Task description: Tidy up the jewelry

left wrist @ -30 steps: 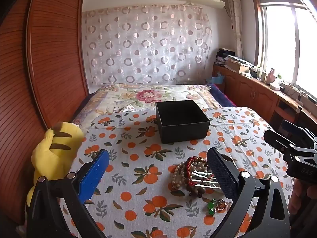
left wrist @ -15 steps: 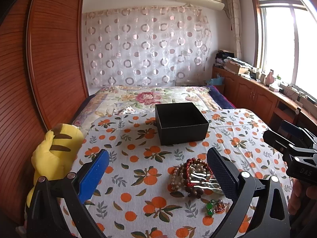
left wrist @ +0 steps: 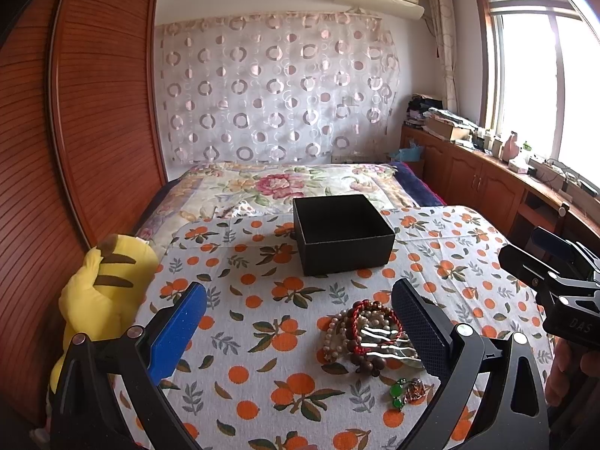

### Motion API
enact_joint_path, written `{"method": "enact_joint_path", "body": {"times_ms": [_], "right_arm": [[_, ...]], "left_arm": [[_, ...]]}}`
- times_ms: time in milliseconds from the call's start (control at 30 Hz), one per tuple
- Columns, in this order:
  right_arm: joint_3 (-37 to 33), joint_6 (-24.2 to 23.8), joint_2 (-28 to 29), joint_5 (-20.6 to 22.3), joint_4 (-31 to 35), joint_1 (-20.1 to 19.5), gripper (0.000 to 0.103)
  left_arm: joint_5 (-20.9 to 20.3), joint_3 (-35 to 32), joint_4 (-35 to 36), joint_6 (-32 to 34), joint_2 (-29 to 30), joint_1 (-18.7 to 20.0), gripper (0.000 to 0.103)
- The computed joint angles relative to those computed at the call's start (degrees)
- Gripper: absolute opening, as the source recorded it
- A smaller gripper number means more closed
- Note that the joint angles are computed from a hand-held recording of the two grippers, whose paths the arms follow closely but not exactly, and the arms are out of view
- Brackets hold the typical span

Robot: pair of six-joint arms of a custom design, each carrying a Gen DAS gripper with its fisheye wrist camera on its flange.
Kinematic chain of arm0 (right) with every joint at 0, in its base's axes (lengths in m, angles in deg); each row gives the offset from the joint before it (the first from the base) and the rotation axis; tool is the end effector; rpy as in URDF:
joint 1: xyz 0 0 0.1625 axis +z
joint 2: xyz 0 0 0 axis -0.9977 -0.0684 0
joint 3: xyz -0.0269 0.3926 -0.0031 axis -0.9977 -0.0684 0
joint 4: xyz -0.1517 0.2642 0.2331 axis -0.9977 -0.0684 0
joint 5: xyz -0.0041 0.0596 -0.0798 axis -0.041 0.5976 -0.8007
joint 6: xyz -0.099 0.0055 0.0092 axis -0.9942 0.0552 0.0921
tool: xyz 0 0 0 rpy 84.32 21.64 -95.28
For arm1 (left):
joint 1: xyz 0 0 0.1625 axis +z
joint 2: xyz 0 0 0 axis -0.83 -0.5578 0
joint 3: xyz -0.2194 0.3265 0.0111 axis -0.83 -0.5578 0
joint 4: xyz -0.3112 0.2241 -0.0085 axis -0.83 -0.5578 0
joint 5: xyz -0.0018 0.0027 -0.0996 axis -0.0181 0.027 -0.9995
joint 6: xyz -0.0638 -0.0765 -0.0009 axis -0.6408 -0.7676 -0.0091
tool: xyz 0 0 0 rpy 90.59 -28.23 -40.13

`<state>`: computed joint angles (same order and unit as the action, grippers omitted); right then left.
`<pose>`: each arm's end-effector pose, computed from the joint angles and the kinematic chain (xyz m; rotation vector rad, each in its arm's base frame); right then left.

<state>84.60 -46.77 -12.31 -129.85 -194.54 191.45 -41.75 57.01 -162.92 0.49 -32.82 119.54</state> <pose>0.2927 -0.7553 0.1159 0.4797 -2.0943 1.3518 -0.1813 -0.7787 0.2533 0.8429 2.2169 -1.0868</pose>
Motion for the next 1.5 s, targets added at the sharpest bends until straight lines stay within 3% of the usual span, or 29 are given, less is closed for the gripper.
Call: {"method": "enact_joint_path", "body": {"times_ms": [1500], "right_arm": [[-1.2, 0.4, 0.4, -0.7, 1.2, 1.1, 0.101]], "left_arm": [[0.2, -1.0, 1.3, -0.7, 0.3, -0.7, 0.095]]}}
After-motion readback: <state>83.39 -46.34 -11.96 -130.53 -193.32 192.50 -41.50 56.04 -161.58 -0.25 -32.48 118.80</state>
